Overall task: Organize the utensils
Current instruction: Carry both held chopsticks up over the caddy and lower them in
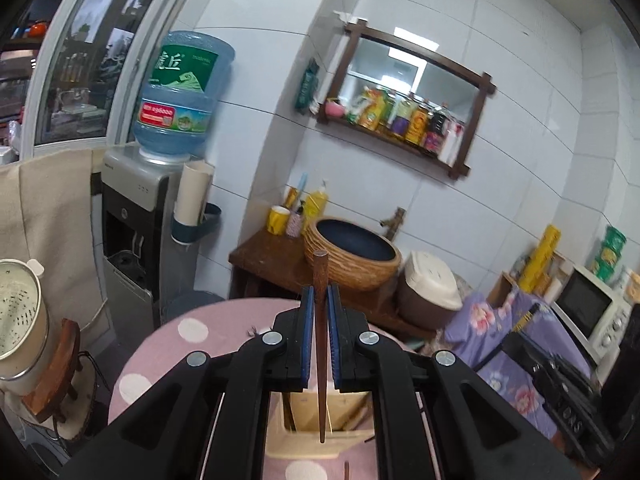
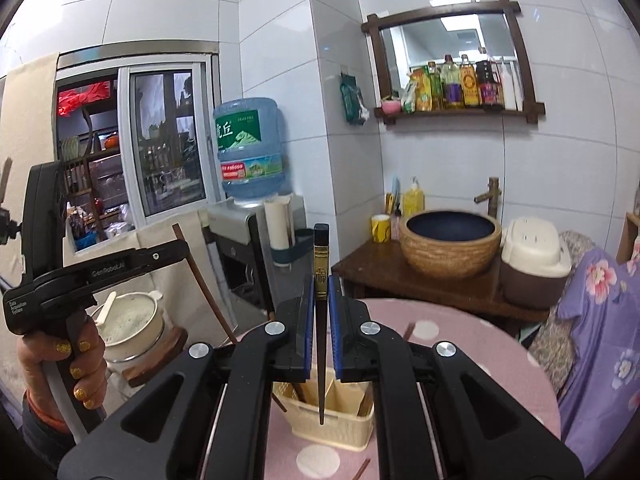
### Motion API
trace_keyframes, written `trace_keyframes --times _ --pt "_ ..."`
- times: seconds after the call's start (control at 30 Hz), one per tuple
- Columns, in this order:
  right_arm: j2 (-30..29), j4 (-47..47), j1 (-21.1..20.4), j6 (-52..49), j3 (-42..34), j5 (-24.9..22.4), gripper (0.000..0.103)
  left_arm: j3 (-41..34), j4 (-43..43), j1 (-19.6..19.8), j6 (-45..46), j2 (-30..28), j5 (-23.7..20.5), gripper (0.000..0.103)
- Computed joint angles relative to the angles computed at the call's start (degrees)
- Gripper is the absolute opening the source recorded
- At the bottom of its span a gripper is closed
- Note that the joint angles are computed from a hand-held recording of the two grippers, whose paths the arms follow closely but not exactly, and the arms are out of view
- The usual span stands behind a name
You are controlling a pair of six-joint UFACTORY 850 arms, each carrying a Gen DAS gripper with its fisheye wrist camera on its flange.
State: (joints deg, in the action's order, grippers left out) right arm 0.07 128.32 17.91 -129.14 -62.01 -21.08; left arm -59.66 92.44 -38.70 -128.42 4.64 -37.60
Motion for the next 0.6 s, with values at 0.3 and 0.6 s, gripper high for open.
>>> trace_keyframes --times 0.3,0.6 --pt "-7.41 12.72 1.9 -12.46 -2.21 3.16 0.008 -0.31 0.84 3.11 -3.97 -5.5 2.74 0.008" --pt "-11.84 13.82 2.03 -12.74 -1.44 4.28 0.008 1.95 0.64 3.65 -6.01 -9.31 7.12 0.008"
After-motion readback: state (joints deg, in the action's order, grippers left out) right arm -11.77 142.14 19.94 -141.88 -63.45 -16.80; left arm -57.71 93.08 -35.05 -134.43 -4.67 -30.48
